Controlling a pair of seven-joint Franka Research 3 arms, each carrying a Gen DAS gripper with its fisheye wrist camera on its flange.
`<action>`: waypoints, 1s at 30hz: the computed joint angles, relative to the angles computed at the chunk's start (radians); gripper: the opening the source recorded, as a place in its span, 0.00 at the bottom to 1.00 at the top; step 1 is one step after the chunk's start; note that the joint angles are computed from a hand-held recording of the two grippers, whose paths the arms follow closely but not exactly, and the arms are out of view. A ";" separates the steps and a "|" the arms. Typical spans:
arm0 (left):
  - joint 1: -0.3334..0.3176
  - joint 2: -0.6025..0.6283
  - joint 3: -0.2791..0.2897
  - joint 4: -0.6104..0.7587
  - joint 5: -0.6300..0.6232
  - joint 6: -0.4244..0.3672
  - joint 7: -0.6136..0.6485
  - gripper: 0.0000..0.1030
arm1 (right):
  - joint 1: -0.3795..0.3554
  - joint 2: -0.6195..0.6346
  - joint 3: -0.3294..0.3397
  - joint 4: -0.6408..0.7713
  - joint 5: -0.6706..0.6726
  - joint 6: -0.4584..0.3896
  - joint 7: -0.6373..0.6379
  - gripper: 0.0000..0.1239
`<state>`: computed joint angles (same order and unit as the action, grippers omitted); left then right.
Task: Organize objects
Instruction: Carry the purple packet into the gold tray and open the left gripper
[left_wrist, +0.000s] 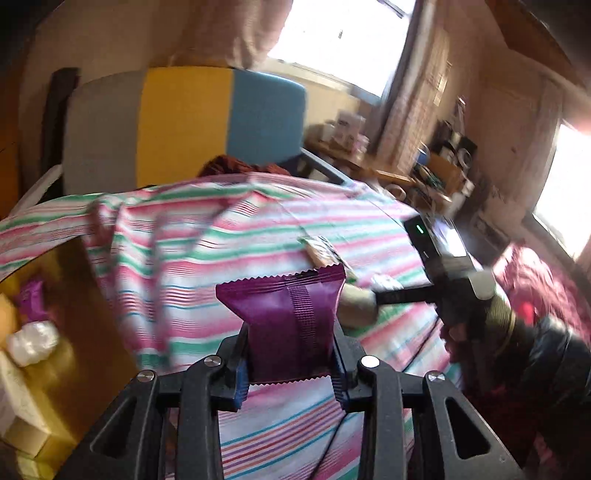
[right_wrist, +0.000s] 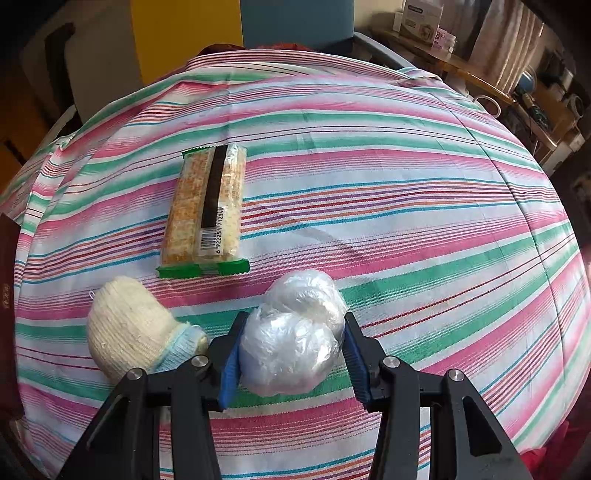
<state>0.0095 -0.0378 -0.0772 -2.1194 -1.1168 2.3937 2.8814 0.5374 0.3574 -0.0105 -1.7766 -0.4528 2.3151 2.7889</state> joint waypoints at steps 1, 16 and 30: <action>0.009 0.012 0.008 0.017 0.023 0.003 -0.039 0.33 | 0.000 0.000 0.000 0.000 0.000 -0.001 0.000 0.40; 0.180 0.330 -0.015 0.303 0.529 0.047 -0.645 0.33 | -0.002 -0.007 0.003 -0.006 -0.002 -0.007 -0.007 0.40; 0.204 0.315 -0.071 0.231 0.786 0.216 -0.861 0.41 | -0.005 -0.006 0.003 -0.003 0.001 -0.007 -0.013 0.41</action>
<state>0.2131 0.2775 -0.1482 -1.8884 -0.3308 2.6098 2.0199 0.5327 0.3513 -0.0078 -1.7794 -0.4519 2.3076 2.7761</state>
